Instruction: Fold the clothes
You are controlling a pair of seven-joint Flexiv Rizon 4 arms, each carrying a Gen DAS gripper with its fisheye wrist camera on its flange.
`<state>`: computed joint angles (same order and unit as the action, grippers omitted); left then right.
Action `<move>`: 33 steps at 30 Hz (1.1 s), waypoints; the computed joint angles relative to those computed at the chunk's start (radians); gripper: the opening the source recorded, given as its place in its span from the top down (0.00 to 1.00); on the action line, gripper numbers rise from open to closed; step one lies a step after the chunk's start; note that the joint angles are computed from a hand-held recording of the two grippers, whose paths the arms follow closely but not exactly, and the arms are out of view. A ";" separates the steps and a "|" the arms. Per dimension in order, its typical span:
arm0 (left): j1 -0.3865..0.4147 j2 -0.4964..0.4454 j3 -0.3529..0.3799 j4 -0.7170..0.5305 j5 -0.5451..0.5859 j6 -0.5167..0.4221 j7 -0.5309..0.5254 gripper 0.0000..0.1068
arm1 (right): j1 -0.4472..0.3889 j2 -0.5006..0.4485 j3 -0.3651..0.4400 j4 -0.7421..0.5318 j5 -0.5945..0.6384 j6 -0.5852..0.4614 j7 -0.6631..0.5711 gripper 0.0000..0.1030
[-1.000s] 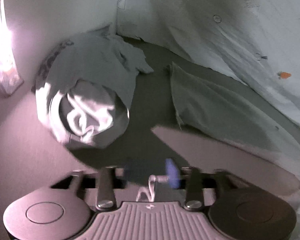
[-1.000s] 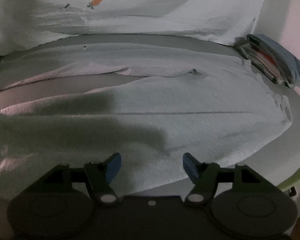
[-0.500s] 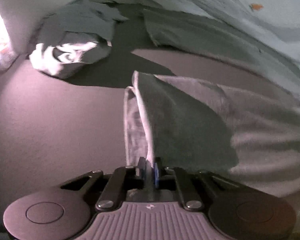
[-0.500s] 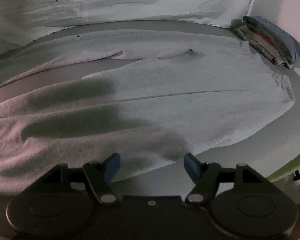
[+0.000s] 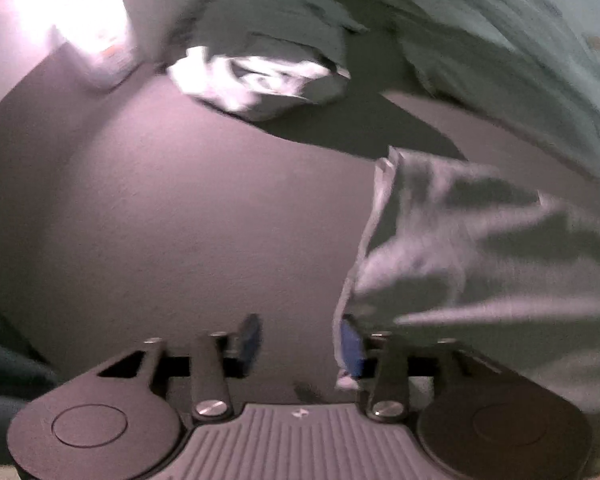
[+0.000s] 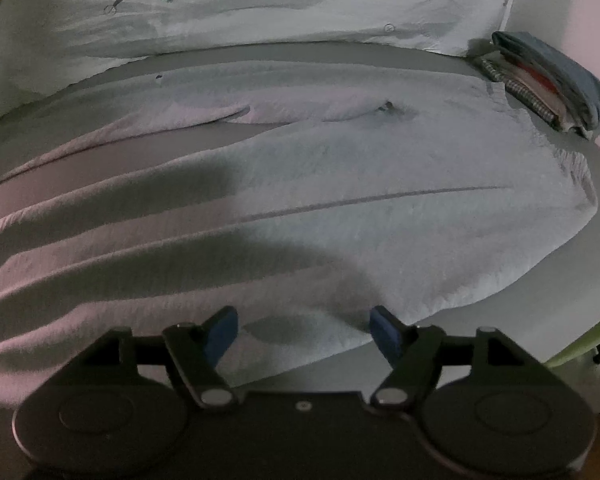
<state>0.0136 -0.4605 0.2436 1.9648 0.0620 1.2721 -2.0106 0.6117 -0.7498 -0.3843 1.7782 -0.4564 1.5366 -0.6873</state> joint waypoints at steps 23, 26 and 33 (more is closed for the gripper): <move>-0.320 -0.131 0.048 -0.176 -0.139 0.015 -0.496 0.23 | -0.482 -0.136 0.181 -0.291 0.144 -0.079 -0.142 0.22; -0.373 -0.151 0.079 -0.220 -0.089 -0.051 -0.615 0.23 | -0.574 -0.194 0.213 -0.400 0.172 -0.138 -0.141 0.22; -0.408 -0.163 0.094 -0.209 0.001 -0.022 -0.858 0.23 | -0.740 -0.314 0.371 -0.635 0.257 -0.268 -0.247 0.18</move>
<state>-0.3946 -0.6237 0.3373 1.7555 0.0635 1.2502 -2.8690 -0.1283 -1.0643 -0.0128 1.1435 -0.1997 1.2685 -0.9340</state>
